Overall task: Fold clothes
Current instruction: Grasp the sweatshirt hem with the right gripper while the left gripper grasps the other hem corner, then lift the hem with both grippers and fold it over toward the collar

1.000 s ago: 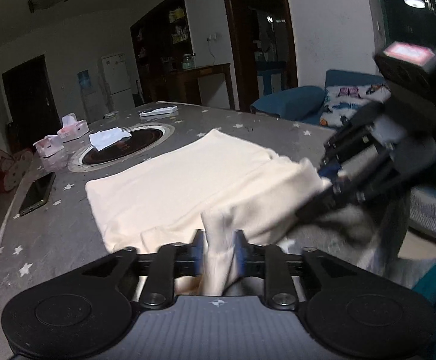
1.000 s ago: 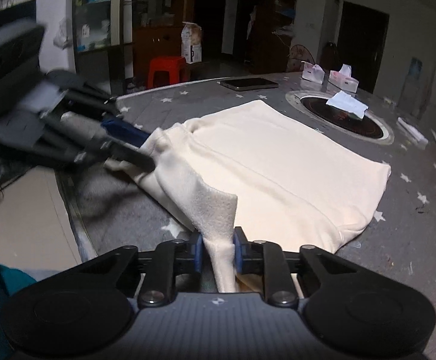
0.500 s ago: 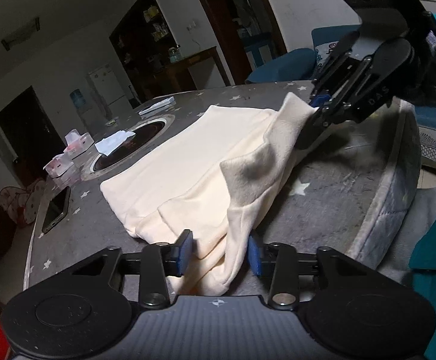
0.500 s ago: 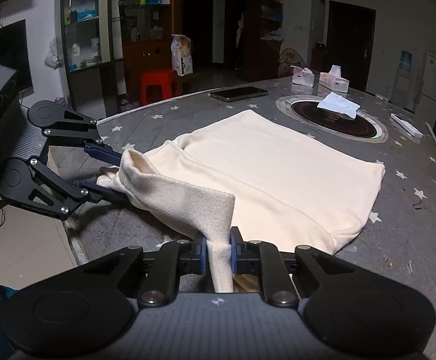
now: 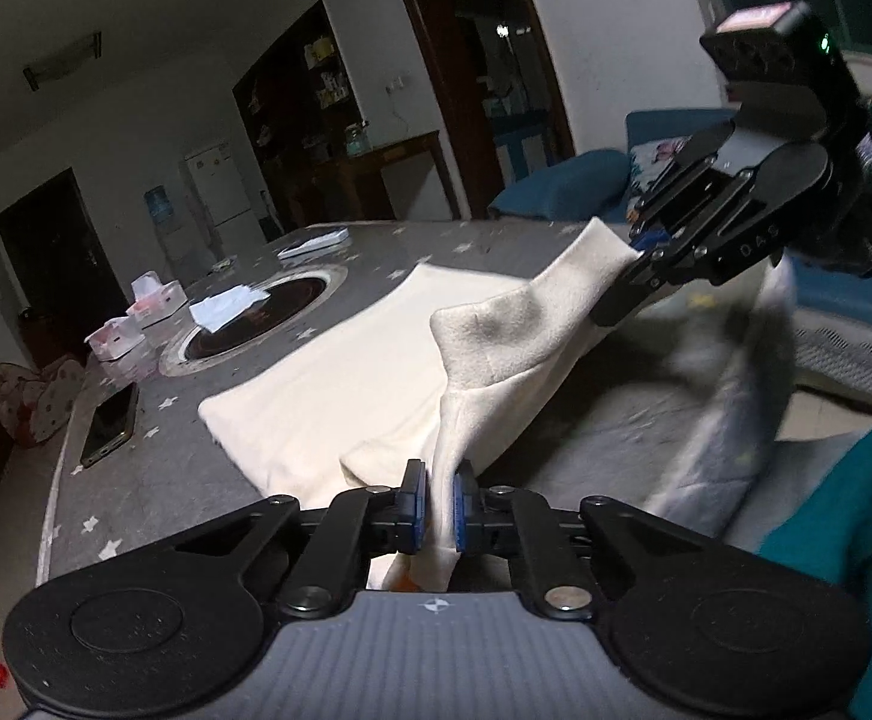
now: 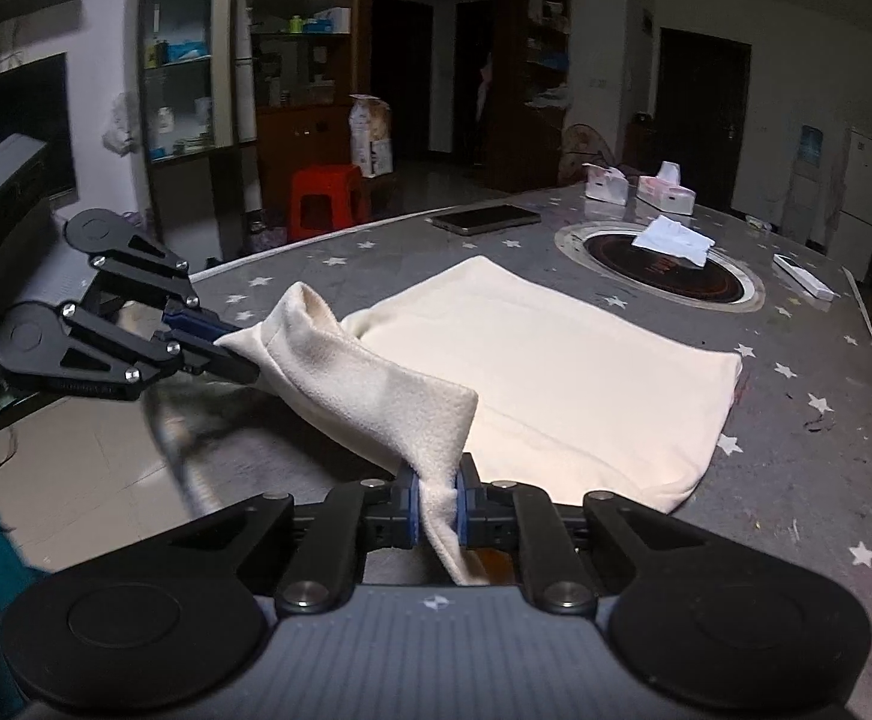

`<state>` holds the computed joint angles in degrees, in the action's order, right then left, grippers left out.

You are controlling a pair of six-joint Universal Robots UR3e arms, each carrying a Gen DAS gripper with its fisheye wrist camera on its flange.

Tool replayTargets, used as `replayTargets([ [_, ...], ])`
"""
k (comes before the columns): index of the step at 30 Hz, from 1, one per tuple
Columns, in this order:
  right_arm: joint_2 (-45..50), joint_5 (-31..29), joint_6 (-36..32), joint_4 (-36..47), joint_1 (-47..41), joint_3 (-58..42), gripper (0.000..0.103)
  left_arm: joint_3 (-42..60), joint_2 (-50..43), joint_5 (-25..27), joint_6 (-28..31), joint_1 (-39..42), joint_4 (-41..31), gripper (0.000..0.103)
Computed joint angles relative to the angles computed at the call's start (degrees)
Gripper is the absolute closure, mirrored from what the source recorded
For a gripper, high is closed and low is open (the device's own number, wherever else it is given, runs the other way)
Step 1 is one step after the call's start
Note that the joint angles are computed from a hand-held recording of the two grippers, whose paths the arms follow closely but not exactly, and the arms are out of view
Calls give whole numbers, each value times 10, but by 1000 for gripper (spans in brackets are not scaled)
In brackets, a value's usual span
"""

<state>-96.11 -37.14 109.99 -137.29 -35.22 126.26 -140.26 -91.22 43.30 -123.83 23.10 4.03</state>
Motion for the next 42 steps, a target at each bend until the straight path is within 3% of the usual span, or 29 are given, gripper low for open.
replayTargets([
  [7,-172,7,-222,423,-97,-64,93,-35,311,-90,124,95,-412,93],
  [9,-184,6,-263,493,-109,-94,94,-24,327,-97,117,98,-431,93],
  [11,-179,9,-273,510,-107,-114,94,-15,293,-93,80,85,-373,93],
  [15,-127,17,-186,375,-62,-117,94,38,147,-59,-28,33,-197,95],
  [19,-21,8,-69,198,1,-155,94,144,9,-14,-103,-19,-115,96],
  [24,153,-36,57,34,77,-271,94,308,-147,63,-157,-77,-95,96],
  [31,373,-130,175,-67,156,-449,93,526,-348,178,-214,-142,-118,93],
  [34,412,-150,212,-113,163,-456,84,574,-393,221,-250,-154,-127,85],
  [37,430,-161,253,-160,161,-446,74,579,-406,240,-276,-155,-107,83],
  [42,389,-139,296,-224,132,-371,74,574,-402,277,-308,-159,-84,83],
])
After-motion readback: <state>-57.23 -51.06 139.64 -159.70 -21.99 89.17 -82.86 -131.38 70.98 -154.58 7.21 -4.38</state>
